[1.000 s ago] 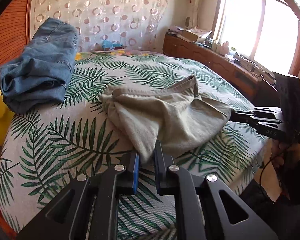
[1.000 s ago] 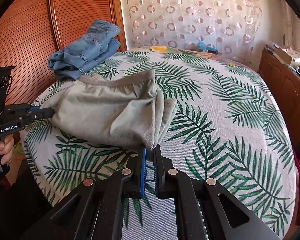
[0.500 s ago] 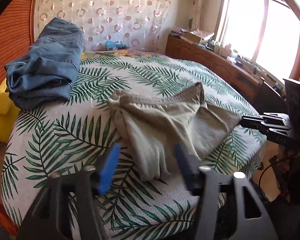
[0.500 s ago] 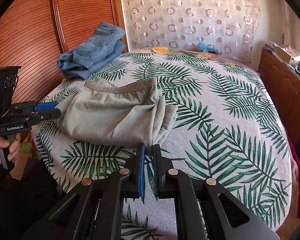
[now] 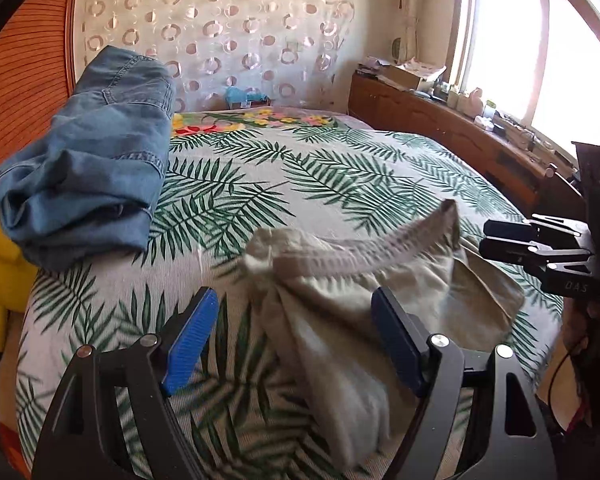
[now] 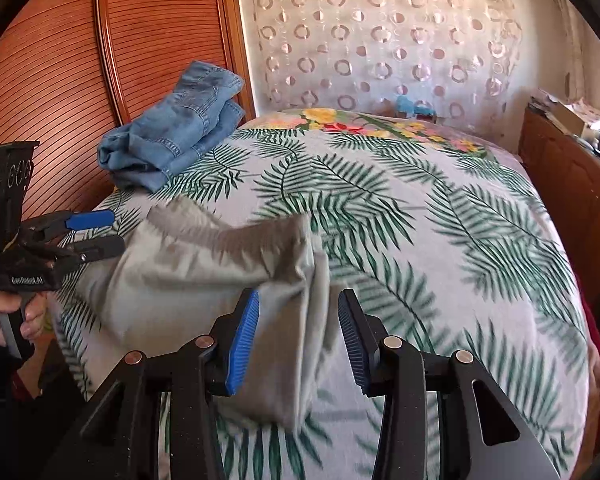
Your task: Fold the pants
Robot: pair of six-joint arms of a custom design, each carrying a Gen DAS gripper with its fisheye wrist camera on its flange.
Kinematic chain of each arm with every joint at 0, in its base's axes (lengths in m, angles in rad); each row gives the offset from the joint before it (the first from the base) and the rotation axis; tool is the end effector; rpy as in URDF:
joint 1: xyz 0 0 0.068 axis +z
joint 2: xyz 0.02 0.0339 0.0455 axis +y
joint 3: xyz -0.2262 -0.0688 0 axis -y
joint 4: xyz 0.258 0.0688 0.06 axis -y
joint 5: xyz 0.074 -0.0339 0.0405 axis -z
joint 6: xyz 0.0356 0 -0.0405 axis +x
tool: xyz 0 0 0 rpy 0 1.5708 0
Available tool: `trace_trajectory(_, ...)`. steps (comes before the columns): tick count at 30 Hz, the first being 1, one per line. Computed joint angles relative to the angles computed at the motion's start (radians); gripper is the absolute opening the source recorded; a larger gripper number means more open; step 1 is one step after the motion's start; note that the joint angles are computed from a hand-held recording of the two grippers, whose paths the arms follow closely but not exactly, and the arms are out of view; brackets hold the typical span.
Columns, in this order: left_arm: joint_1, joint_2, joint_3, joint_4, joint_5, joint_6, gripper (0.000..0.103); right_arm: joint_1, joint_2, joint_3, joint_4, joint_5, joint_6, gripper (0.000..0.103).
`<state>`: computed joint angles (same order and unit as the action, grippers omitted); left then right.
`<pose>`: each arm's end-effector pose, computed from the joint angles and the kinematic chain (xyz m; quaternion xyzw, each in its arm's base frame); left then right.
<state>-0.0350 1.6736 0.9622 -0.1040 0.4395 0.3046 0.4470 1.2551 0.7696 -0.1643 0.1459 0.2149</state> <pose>0.3499 -0.0274 0.1382 0.2325 0.8805 -0.1524 0.3839 0.2664 0.1220 0.1951 -0.0713 0.8912 0.0823 0.4404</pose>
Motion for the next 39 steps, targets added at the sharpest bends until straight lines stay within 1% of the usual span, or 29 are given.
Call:
trace_trajectory(2,-0.004,0.023,0.024,-0.002,-0.015,-0.001,0.08,-0.011,0.062,0.046,0.011,-0.017,-0.02,0.043)
trace_trajectory(5,-0.011,0.051,0.056,-0.003,-0.038,0.007,0.08,-0.03,0.173,0.141,-0.005,-0.03,-0.038,0.043)
trace_trajectory(8,-0.012,0.076,0.077,-0.005,-0.049,0.015,0.08,-0.048,0.264,0.233,-0.041,-0.04,-0.049,0.043)
trace_trajectory(10,-0.012,0.102,0.098,-0.008,-0.052,0.018,0.08,-0.065,0.33,0.299,-0.075,-0.074,-0.058,0.043)
trace_trajectory(14,-0.012,0.133,0.119,-0.019,-0.049,0.017,0.08,-0.072,0.401,0.362,-0.08,-0.062,-0.074,0.042)
trace_trajectory(15,-0.012,0.135,0.122,-0.024,-0.047,0.016,0.08,-0.072,0.409,0.364,-0.069,-0.046,-0.072,0.035)
trace_trajectory(18,-0.016,0.135,0.122,-0.033,-0.056,0.022,0.08,-0.078,0.437,0.373,-0.061,-0.05,-0.054,0.035)
trace_trajectory(24,-0.027,0.186,0.18,-0.091,-0.073,0.002,0.08,-0.077,0.44,0.37,-0.051,-0.05,-0.048,0.035)
trace_trajectory(27,-0.021,0.183,0.17,-0.084,-0.061,0.001,0.08,-0.078,0.428,0.356,-0.045,-0.054,-0.047,0.035)
trace_trajectory(29,-0.014,0.179,0.164,-0.078,-0.049,-0.003,0.08,-0.08,0.409,0.335,-0.03,-0.076,-0.056,0.023)
trace_trajectory(30,-0.009,0.176,0.159,-0.072,-0.038,-0.009,0.08,-0.078,0.394,0.32,-0.014,-0.085,-0.064,0.015)
trace_trajectory(31,-0.006,0.172,0.155,-0.066,-0.032,-0.013,0.08,-0.072,0.382,0.307,-0.002,-0.07,-0.068,0.011)
trace_trajectory(34,0.001,0.15,0.124,-0.03,-0.025,-0.022,0.08,-0.061,0.355,0.273,0.034,-0.018,-0.054,0.006)
trace_trajectory(36,0.005,0.136,0.104,-0.007,-0.013,-0.02,0.08,-0.057,0.363,0.279,0.02,0.024,-0.031,0.005)
trace_trajectory(39,0.006,0.135,0.103,-0.007,-0.011,-0.017,0.08,-0.056,0.39,0.307,-0.011,0.036,-0.024,0.005)
